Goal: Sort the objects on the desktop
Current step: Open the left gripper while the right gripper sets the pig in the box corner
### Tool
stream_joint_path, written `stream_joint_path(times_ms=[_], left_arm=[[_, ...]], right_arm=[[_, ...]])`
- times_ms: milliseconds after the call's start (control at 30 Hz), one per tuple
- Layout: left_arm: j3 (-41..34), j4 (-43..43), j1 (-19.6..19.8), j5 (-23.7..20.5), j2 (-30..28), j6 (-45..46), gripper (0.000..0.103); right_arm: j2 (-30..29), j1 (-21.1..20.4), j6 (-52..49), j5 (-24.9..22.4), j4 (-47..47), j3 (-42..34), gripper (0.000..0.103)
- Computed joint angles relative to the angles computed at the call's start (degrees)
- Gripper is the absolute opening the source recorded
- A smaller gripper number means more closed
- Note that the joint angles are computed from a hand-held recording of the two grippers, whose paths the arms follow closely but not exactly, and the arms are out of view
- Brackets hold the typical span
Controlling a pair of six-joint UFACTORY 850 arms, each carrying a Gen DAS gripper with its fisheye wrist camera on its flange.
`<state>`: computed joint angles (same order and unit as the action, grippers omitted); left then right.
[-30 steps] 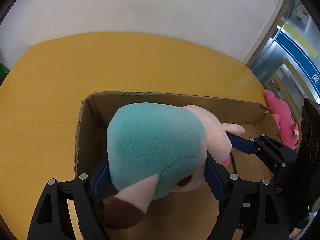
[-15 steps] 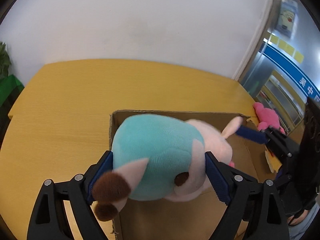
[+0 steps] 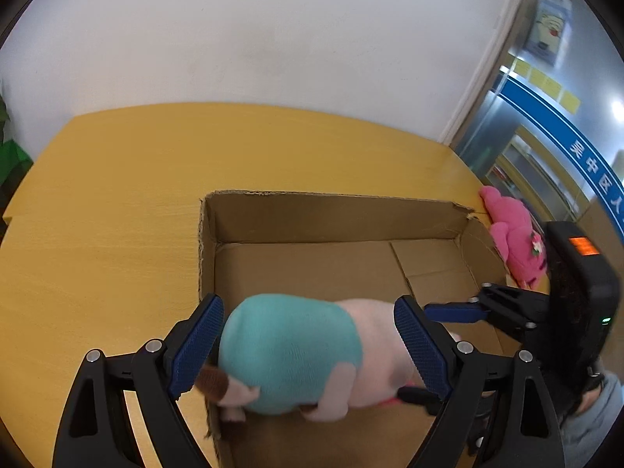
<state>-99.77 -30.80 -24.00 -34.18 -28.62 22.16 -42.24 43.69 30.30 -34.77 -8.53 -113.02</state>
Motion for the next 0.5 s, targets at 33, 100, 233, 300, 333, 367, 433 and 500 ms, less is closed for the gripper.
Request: stream_joint_path(times_ms=[33, 100, 233, 300, 333, 367, 433, 500], left_arm=[[1.7, -1.0, -0.1, 0.0, 1.4, 1.7, 0.092], [5.0, -1.3, -0.7, -0.1, 3.9, 3.7, 0.092], [14.3, -4.6, -1.2, -2.9, 9.9, 13.8, 0.092], [16.2, -2.2, -2.3, -4.4, 10.8, 13.9, 0.092], [17.2, -1.7, -2.7, -5.4, 11.1, 14.3, 0.092], [18.0, -2.1, -2.9, -5.9, 11.3, 14.9, 0.092], [19.2, -4.3, -2.6, -7.2, 11.5, 16.7, 0.092], [19.6, -4.7, -2.3, -8.0, 11.1, 16.0, 0.092]], right_arm=[[-1.1, 0.2, -3.9, -1.4, 2.7, -1.4, 0.082], [-4.6, 1.0, -5.4, -6.6, 0.8, -6.1, 0.088], [-12.2, 2.4, -2.2, -16.5, -9.7, -17.4, 0.085], [-13.4, 2.5, -2.4, -18.4, -11.4, -19.6, 0.079], [-13.8, 2.5, -2.3, -19.1, -11.7, -20.5, 0.075], [-13.8, 2.5, -1.5, -19.6, -12.8, -20.9, 0.074], [-14.5, 2.9, 1.0, -21.2, -17.1, -22.0, 0.072], [-15.2, 3.9, 3.2, -25.4, -23.6, -22.9, 0.072]])
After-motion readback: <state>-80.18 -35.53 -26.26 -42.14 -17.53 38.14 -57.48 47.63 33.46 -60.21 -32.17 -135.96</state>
